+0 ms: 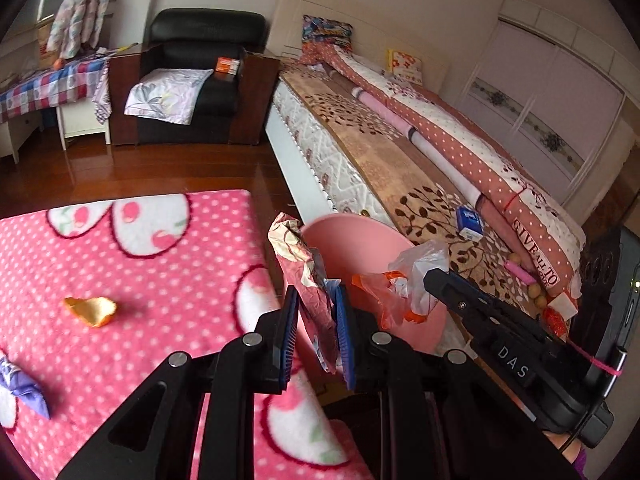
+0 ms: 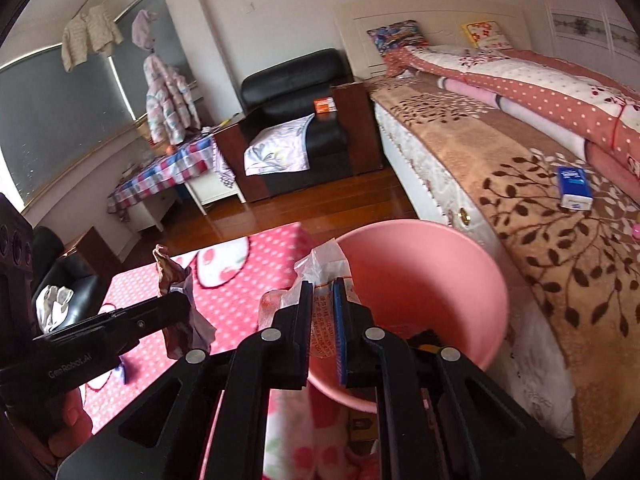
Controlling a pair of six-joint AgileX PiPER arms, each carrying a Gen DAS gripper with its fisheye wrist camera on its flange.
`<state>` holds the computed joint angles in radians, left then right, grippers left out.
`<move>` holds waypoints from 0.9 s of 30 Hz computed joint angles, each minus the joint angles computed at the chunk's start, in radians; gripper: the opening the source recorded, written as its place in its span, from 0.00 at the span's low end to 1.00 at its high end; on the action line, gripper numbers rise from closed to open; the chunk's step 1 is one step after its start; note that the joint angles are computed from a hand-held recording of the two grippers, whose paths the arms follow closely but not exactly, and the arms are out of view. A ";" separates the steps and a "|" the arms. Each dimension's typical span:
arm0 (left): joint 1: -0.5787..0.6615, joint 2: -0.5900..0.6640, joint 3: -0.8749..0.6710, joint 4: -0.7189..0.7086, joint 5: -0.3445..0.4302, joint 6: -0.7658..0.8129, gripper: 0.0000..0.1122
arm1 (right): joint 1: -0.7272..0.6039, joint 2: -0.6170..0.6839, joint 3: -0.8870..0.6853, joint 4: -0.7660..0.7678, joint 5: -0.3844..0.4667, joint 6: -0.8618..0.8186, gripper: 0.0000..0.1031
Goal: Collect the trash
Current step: 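Carry the wrapper and plastic bag over the pink bucket with both grippers, then open both grippers to drop the wrapper and bag into the bucket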
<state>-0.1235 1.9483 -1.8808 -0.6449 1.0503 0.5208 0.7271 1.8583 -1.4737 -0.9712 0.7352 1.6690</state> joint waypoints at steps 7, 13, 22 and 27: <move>-0.101 0.103 -0.088 0.071 -0.009 -0.063 0.16 | -0.074 -0.016 0.078 0.008 -0.050 0.023 0.10; -0.154 0.165 -0.124 0.118 -0.014 -0.105 0.16 | -0.102 -0.012 0.103 0.050 -0.065 0.005 0.11; -0.163 0.190 -0.145 0.132 0.002 -0.115 0.26 | -0.118 0.000 0.113 0.106 -0.066 0.021 0.27; -0.150 0.173 -0.132 0.116 -0.003 -0.092 0.31 | -0.104 -0.002 0.111 0.094 -0.055 0.032 0.32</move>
